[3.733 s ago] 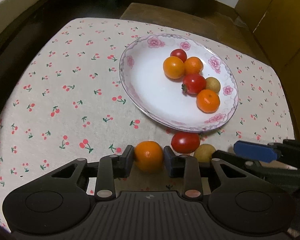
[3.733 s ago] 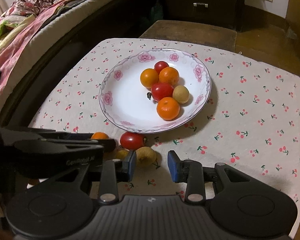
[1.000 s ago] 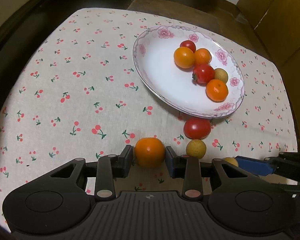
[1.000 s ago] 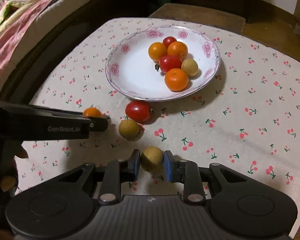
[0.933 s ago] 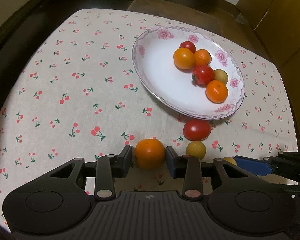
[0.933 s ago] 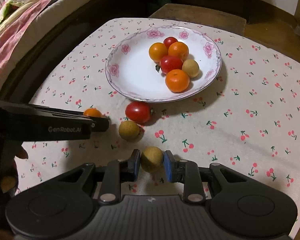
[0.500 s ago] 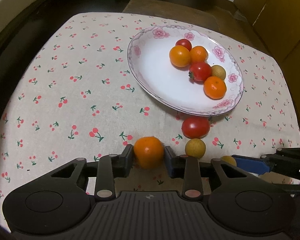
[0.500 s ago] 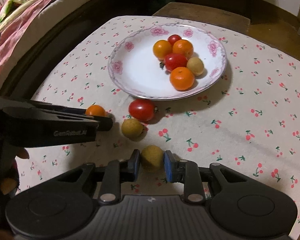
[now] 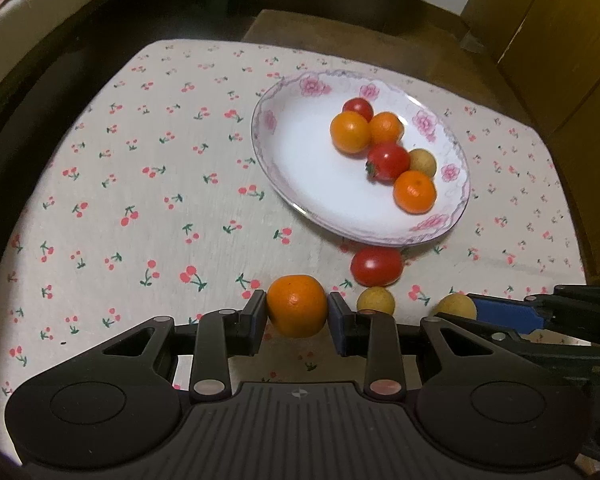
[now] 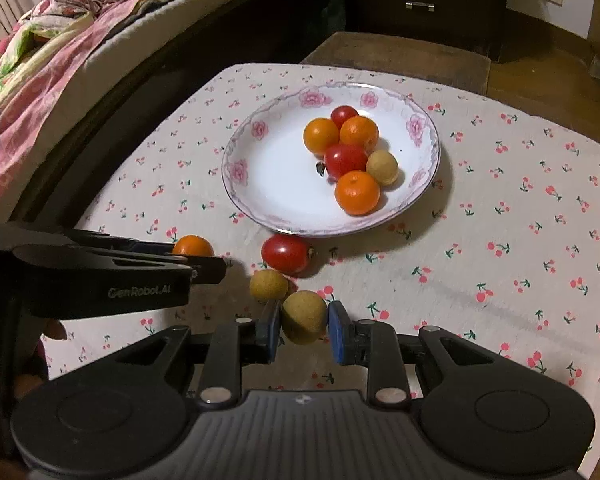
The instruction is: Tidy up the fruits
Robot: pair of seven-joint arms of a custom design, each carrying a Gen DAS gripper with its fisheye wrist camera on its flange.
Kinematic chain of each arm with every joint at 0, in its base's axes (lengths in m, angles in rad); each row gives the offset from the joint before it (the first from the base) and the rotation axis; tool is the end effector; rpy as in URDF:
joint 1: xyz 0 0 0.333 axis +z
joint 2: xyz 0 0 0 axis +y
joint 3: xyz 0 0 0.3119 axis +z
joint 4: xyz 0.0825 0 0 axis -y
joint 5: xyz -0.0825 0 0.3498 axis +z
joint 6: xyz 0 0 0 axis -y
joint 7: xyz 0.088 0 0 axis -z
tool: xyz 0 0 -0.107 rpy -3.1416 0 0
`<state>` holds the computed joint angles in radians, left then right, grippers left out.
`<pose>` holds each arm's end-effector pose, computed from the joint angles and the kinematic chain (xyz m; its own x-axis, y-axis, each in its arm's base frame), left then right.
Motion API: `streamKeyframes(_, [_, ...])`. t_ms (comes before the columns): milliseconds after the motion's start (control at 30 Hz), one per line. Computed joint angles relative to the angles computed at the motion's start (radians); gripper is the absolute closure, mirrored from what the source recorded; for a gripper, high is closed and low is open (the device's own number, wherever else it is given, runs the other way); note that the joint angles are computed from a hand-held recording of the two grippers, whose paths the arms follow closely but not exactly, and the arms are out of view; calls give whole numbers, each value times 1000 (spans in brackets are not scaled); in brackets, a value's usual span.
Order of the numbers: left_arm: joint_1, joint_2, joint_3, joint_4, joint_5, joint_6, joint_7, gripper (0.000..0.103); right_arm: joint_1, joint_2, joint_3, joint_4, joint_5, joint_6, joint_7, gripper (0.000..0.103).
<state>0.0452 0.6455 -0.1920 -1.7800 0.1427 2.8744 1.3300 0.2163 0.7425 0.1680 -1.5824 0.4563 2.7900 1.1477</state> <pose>0.6656 -0.0880 0.2715 0.0010 -0.9920 0.1263 -0.9008 -0.0558 -0.4306 0.6708 0.2237 0.2712 0.3850 -0.8890 -0.2478 -0.8463 -0.2329 -0.4791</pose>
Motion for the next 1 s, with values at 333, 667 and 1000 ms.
streamKeyframes(333, [10, 7, -16, 35, -18, 12, -1, 62, -10, 29, 12, 67, 22, 14, 0, 77])
streamKeyframes(667, [-32, 83, 12, 182, 1, -42, -21, 62, 3, 118, -16, 214, -10, -14, 62, 77])
streamKeyframes(1000, [-46, 163, 15, 317, 5, -94, -23, 65, 13, 225, -34, 387, -54, -69, 127, 77])
